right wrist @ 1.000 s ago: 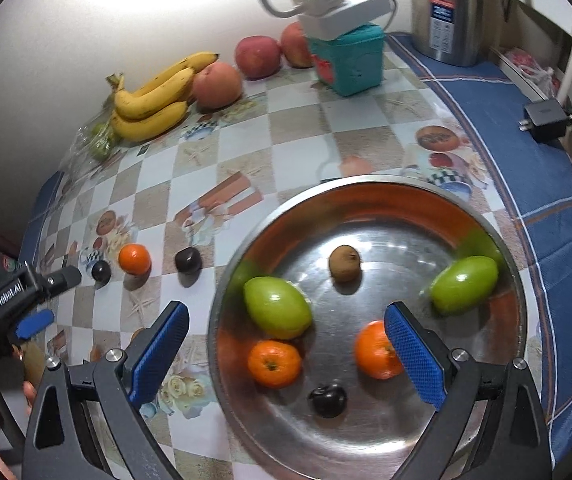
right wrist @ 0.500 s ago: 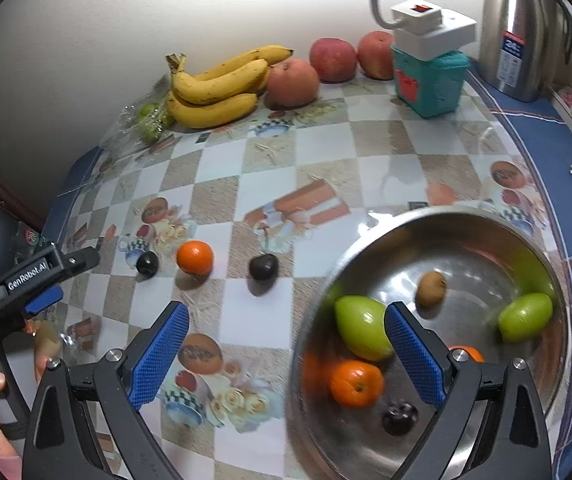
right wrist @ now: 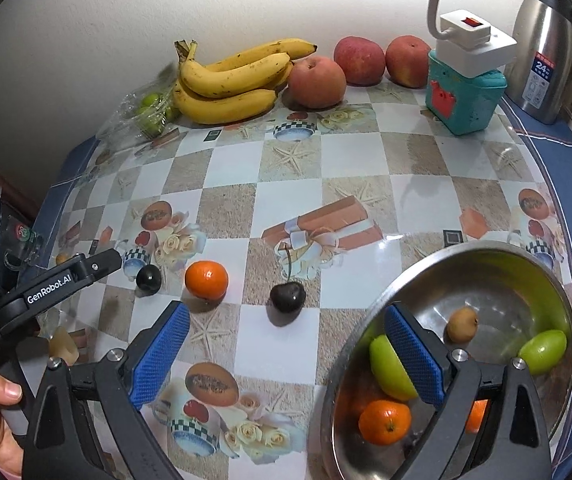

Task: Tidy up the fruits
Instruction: 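Move both open tools toward the remaining dark cherry on the table, then close the left tool on a dark round cherry while the right tool closes on the stemmed dark cherry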

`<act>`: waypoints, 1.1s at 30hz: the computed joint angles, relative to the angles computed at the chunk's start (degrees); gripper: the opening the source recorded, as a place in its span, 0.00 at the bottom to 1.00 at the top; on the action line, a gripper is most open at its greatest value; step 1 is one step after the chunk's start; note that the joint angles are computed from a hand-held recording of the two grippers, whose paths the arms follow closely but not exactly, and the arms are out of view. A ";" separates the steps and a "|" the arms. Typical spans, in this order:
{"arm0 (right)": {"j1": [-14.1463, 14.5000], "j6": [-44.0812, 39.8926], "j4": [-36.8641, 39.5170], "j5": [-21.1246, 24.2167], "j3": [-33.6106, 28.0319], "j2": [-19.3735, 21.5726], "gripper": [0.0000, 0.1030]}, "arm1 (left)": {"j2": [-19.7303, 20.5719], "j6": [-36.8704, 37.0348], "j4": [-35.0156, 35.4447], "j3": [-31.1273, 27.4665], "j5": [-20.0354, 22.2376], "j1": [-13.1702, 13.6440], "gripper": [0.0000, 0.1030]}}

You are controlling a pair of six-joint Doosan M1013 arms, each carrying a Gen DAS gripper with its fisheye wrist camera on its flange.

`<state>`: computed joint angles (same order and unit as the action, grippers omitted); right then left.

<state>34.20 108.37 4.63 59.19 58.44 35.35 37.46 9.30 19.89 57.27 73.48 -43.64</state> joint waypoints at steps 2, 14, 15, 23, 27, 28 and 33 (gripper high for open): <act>0.18 -0.19 -0.46 0.41 -0.79 0.57 0.86 | -0.20 0.01 -0.44 0.51 -0.43 0.32 1.00; 0.83 -0.53 -2.20 4.08 -4.43 3.66 0.60 | 0.81 4.53 -2.40 0.44 -1.77 1.36 1.00; 0.83 -0.52 -2.24 4.31 -4.52 3.80 0.58 | 0.87 4.88 -2.61 0.47 -2.19 1.44 1.00; 0.75 -0.38 -2.31 6.00 -5.44 4.88 0.50 | 1.70 7.86 -4.51 -0.24 -3.79 1.79 0.95; 0.79 -0.12 -2.71 7.02 -5.94 5.35 0.49 | 1.69 9.06 -6.78 0.42 -5.55 2.12 0.85; 0.76 0.06 -2.76 7.15 -5.89 5.36 0.49 | 1.68 9.32 -7.33 0.61 -5.88 2.21 0.83; 0.73 0.06 -2.89 8.04 -6.08 5.69 0.45 | 2.01 10.84 -7.19 0.01 -5.79 2.03 0.72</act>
<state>34.92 108.43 1.74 67.23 52.36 41.04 39.47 20.14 12.70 57.29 67.69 -41.61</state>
